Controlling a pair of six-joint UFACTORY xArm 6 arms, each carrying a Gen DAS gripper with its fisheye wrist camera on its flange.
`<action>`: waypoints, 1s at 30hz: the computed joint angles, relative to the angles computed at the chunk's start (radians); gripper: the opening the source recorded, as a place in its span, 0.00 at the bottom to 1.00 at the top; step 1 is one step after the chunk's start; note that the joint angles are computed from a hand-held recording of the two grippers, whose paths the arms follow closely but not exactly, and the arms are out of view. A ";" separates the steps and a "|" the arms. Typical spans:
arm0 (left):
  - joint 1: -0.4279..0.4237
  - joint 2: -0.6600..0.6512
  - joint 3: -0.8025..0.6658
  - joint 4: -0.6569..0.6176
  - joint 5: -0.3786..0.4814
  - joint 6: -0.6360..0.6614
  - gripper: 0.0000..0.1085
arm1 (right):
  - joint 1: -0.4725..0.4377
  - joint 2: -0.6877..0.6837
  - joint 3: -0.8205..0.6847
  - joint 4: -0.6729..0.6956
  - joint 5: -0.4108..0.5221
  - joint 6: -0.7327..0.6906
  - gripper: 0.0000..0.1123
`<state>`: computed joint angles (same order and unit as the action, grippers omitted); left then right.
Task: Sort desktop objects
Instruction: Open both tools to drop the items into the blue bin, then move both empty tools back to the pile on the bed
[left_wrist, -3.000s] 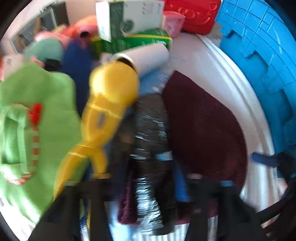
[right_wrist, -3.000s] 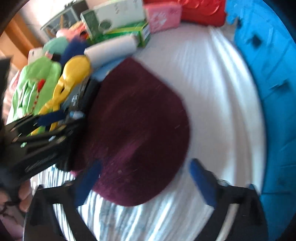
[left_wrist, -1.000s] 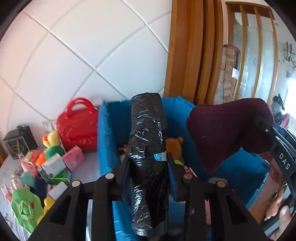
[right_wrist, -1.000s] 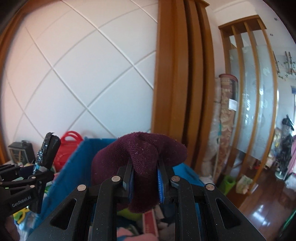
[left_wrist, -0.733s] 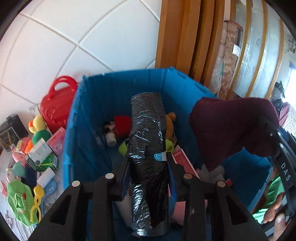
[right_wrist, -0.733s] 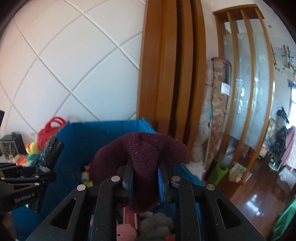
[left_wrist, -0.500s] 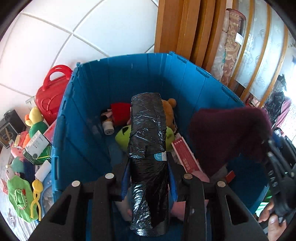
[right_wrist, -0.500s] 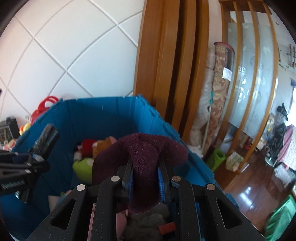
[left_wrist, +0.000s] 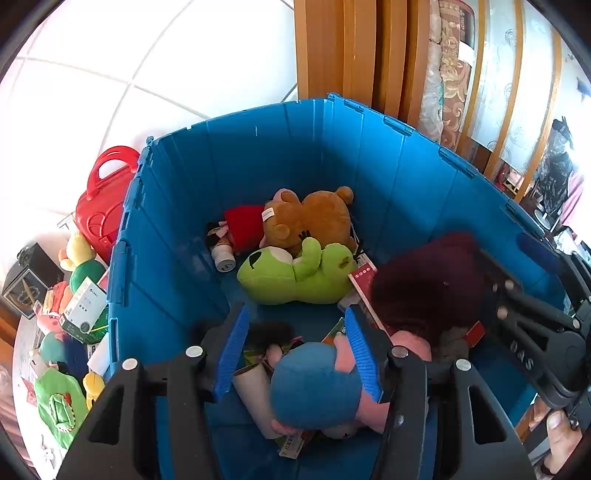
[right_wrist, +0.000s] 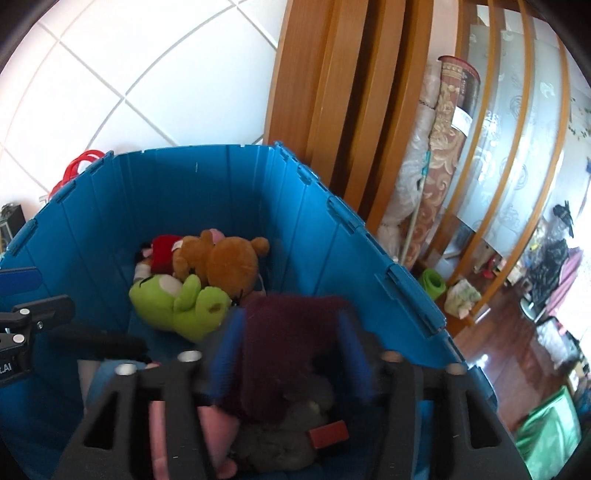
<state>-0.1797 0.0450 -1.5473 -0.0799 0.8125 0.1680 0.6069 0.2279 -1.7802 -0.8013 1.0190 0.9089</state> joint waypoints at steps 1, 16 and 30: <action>0.004 -0.002 0.002 -0.001 -0.004 -0.002 0.49 | 0.002 -0.002 0.003 -0.005 -0.002 0.005 0.66; 0.102 -0.283 0.325 -0.241 -0.296 0.178 0.63 | 0.119 -0.104 0.095 -0.157 -0.002 0.178 0.92; 0.504 -0.436 0.525 -0.671 -0.418 0.623 0.71 | 0.302 0.131 -0.217 -0.259 -0.203 0.197 0.92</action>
